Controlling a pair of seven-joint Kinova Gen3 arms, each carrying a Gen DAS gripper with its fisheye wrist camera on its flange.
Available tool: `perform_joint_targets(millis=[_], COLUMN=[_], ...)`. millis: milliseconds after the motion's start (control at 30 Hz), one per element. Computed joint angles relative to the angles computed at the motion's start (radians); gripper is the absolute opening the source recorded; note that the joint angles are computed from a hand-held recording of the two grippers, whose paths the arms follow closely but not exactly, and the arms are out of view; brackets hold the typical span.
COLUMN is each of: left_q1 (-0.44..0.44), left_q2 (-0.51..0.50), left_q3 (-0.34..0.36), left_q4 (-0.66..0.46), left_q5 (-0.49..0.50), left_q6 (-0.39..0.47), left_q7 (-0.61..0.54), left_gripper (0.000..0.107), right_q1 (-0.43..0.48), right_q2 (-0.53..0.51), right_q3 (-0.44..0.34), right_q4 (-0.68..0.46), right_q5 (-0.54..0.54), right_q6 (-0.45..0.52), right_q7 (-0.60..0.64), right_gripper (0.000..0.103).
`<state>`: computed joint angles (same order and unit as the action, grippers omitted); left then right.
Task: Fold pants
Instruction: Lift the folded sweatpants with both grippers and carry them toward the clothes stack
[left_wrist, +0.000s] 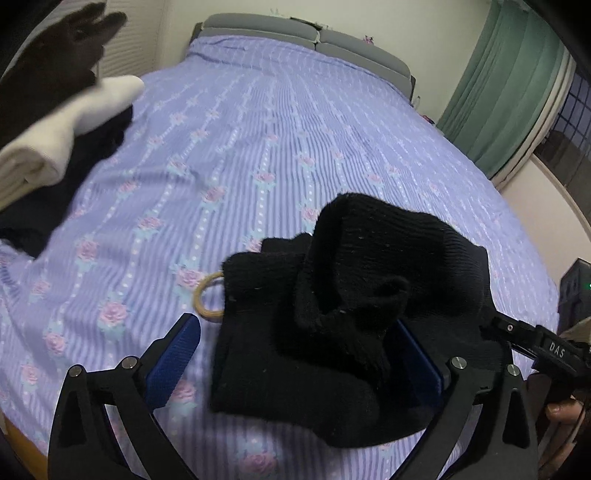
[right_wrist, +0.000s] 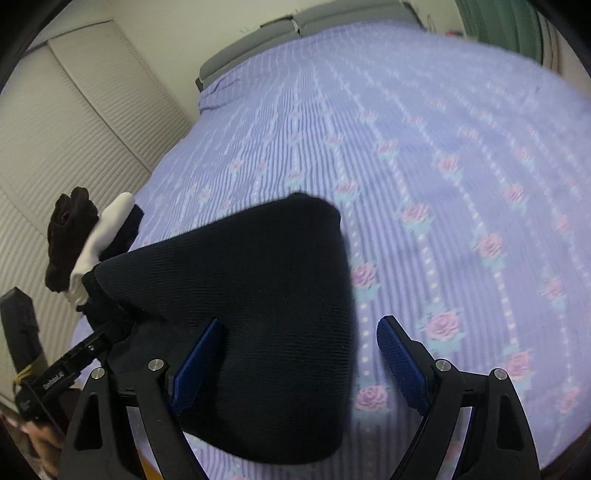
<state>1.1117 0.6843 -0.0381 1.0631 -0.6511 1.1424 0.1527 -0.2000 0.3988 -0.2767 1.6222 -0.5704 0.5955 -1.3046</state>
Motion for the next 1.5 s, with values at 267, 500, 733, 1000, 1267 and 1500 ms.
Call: perform_joint_targets(millis=[267,500,733,1000,1267,1500], left_q1=[-0.029,-0.04,-0.027,-0.014,0.001,0.015], left_q2=[0.01,0.04,0.099,0.098,0.063,0.009], left_q3=[-0.018,-0.015,-0.017,-0.038,-0.057,-0.066], left_q4=[0.064,0.005,-0.18,-0.25,-0.272,-0.248], left_q5=[0.014,0.028,0.055,0.069,0.023,-0.028], left_q6=[-0.155,-0.14,0.033,0.1,0.127,0.133], left_q7=[0.056,-0.006,-0.148,-0.21,-0.233,-0.215], left_gripper=[0.103,0.091,0.07,0.061,0.06,0.06], right_q1=[0.083,0.021,0.059,-0.012,-0.037,-0.037], right_q2=[0.128,0.169,0.153,0.047,-0.019,-0.052], right_q3=[-0.059,-0.045,-0.078,-0.032,-0.021,-0.019], right_q4=[-0.079,-0.136,-0.102,-0.067,-0.092,-0.147], right_q5=[-0.136,-0.122,-0.187,-0.127,-0.081,-0.097], right_q6=[0.102,0.124,0.094,0.034,0.021,0.052], right_q7=[0.112,0.112,0.13,0.068,0.021,0.007], right_gripper=[0.087,0.078,0.048,0.039,0.039,0.039])
